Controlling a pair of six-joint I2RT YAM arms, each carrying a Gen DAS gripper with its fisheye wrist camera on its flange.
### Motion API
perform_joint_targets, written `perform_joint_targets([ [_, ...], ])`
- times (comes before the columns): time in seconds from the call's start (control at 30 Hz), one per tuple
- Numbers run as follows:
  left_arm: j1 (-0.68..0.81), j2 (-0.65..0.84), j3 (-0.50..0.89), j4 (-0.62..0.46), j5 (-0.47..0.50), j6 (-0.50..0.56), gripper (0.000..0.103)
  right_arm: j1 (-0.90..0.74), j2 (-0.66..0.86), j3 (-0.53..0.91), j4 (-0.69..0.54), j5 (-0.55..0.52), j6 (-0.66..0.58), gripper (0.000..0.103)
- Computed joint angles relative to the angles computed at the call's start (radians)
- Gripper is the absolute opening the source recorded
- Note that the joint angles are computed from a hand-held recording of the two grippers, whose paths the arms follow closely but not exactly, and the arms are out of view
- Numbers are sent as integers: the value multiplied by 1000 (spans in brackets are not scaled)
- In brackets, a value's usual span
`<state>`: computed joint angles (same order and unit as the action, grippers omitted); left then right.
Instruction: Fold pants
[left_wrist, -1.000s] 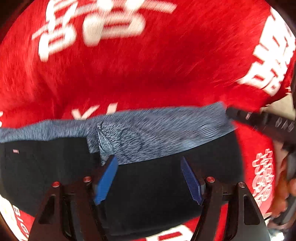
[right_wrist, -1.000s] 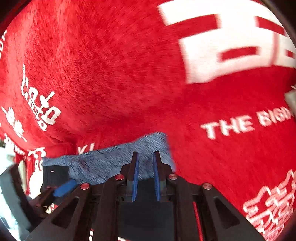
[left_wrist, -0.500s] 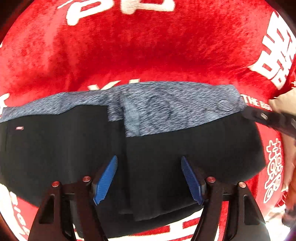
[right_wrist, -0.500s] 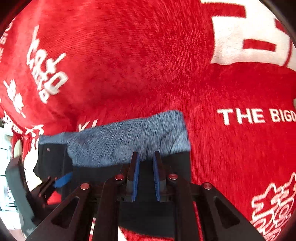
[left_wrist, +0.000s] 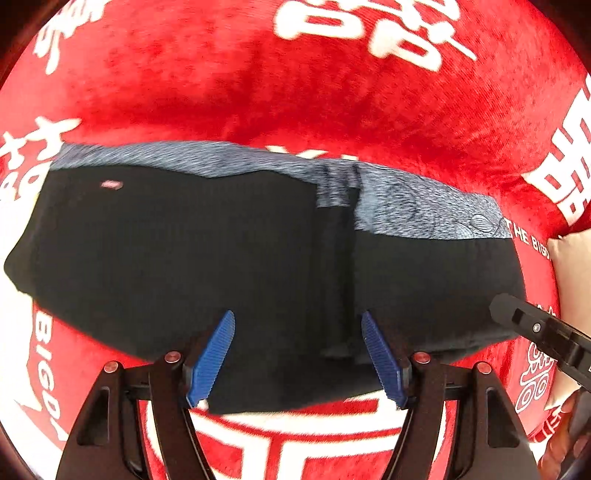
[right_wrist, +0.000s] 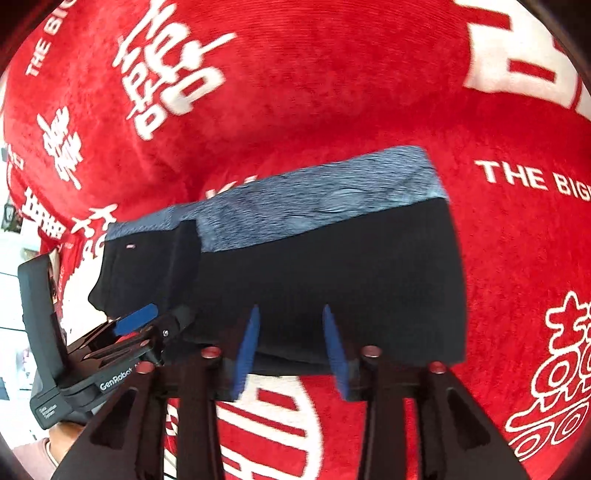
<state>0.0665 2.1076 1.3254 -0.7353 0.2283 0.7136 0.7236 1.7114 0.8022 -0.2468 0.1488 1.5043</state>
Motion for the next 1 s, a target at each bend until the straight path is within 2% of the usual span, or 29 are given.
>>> perform_joint_targets([
  [0.2, 77, 36, 54, -29, -56, 19, 73, -1, 127, 163, -64, -35, -46, 50],
  [0.23, 83, 38, 52, -27, -55, 18, 73, -2, 148, 180, -62, -45, -37, 55],
  [0.27, 94, 45, 58, -35, -49, 19, 82, -3, 166, 190, -58, -53, -30, 62],
  [0.3, 106, 53, 68, -45, -40, 25, 89, -5, 197, 205, -52, -73, -17, 65],
  [0.4, 145, 71, 99, -70, -16, 54, 89, -1, 256, 232, -53, -87, 2, 68],
  [0.47, 155, 87, 117, -79, -14, 48, 89, 1, 270, 235, -39, -75, 12, 77],
  [0.57, 180, 118, 164, -110, -13, 44, 89, -5, 297, 263, -34, -81, 3, 85],
  [0.77, 214, 186, 262, -170, 5, 55, 89, 6, 424, 482, -249, -86, -107, 99],
  [0.9, 233, 228, 334, -209, 7, 56, 89, 17, 532, 669, -441, -79, -172, 100],
  [1.0, 244, 259, 389, -244, 7, 46, 89, 19, 571, 738, -503, -81, -182, 100],
])
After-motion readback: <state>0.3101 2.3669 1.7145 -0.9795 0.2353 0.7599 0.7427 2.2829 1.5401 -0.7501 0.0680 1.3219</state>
